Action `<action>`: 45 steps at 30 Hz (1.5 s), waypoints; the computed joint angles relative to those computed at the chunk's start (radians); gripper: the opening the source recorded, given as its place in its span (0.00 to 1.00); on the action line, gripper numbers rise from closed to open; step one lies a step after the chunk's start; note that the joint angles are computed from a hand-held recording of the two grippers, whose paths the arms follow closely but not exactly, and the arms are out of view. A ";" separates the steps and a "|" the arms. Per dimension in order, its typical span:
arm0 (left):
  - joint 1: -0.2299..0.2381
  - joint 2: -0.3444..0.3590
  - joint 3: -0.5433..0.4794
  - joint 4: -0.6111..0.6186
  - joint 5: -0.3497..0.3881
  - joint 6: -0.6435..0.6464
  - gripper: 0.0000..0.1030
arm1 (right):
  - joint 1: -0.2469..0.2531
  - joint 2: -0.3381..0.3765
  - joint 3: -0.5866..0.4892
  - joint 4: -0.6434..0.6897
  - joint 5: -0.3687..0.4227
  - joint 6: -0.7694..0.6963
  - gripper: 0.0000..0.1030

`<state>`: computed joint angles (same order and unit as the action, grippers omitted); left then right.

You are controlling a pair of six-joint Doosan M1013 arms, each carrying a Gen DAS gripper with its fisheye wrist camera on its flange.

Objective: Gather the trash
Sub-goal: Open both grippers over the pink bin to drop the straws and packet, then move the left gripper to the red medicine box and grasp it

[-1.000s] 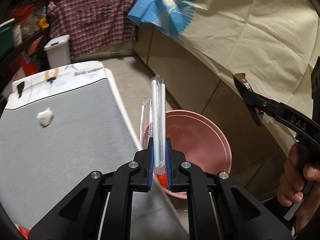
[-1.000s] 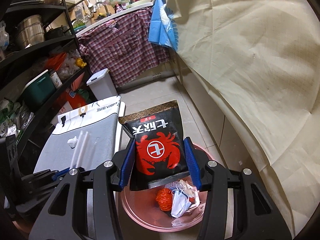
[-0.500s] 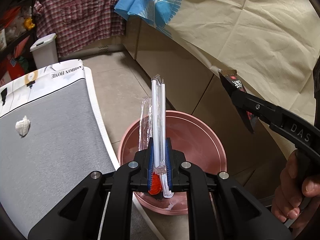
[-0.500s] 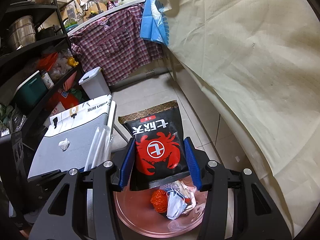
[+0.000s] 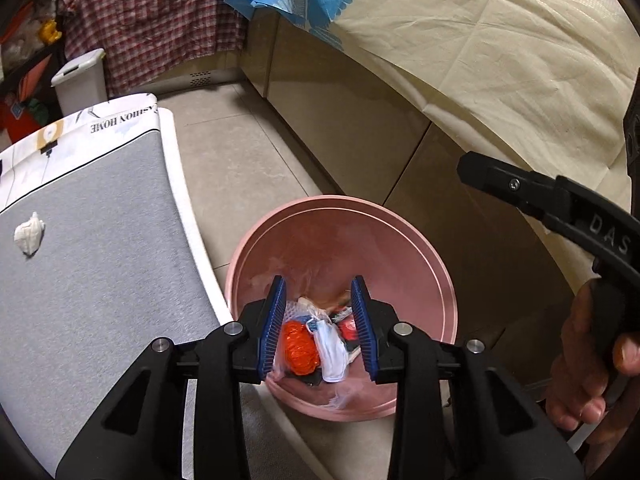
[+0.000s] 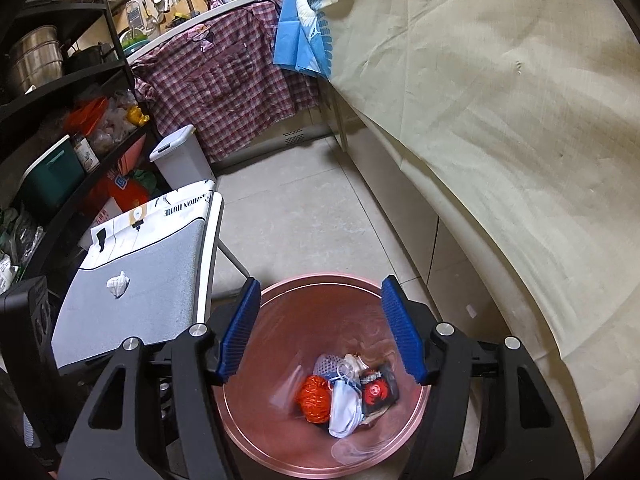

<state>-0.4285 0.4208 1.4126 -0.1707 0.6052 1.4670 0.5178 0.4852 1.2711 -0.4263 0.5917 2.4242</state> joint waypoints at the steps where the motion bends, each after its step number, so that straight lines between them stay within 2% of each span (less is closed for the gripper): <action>1: 0.002 -0.006 0.007 0.003 -0.005 -0.004 0.32 | 0.001 0.000 0.000 -0.001 -0.001 0.000 0.61; 9: 0.012 -0.084 0.101 0.091 -0.063 -0.110 0.32 | 0.010 -0.006 0.009 -0.021 -0.025 0.008 0.61; 12: 0.016 -0.128 0.163 0.167 -0.099 -0.218 0.32 | 0.019 -0.014 0.018 -0.041 -0.047 0.017 0.61; 17: 0.016 -0.198 0.272 0.435 -0.130 -0.520 0.32 | 0.035 -0.021 0.022 -0.058 -0.068 0.015 0.61; 22: 0.013 -0.256 0.357 0.738 -0.087 -0.835 0.32 | 0.055 -0.027 0.026 -0.068 -0.098 -0.006 0.60; 25: 0.020 -0.282 0.390 0.834 -0.041 -0.978 0.34 | 0.068 -0.031 0.029 -0.077 -0.119 -0.020 0.60; 27: 0.021 -0.295 0.407 0.896 -0.010 -1.066 0.40 | 0.077 -0.033 0.030 -0.081 -0.130 -0.029 0.60; 29: 0.020 -0.306 0.425 0.967 0.031 -1.174 0.57 | 0.087 -0.031 0.027 -0.074 -0.137 -0.054 0.60; 30: 0.021 -0.309 0.432 0.992 0.062 -1.221 0.58 | 0.090 -0.030 0.026 -0.072 -0.138 -0.065 0.60; 34: 0.027 -0.306 0.439 0.992 0.129 -1.295 0.60 | 0.112 -0.026 0.020 -0.098 -0.139 -0.085 0.61; 37: 0.029 -0.295 0.437 0.968 0.190 -1.326 0.62 | 0.125 -0.024 0.019 -0.121 -0.142 -0.090 0.67; 39: 0.030 -0.290 0.434 0.952 0.222 -1.341 0.63 | 0.133 -0.022 0.016 -0.119 -0.142 -0.110 0.67; 45: 0.043 -0.275 0.427 0.880 0.270 -1.353 0.63 | 0.140 -0.013 0.005 -0.083 -0.131 -0.183 0.67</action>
<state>-0.3854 0.1460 1.8392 0.7097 0.8757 0.1141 0.6575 0.4724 1.2764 -0.5091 0.4609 2.2408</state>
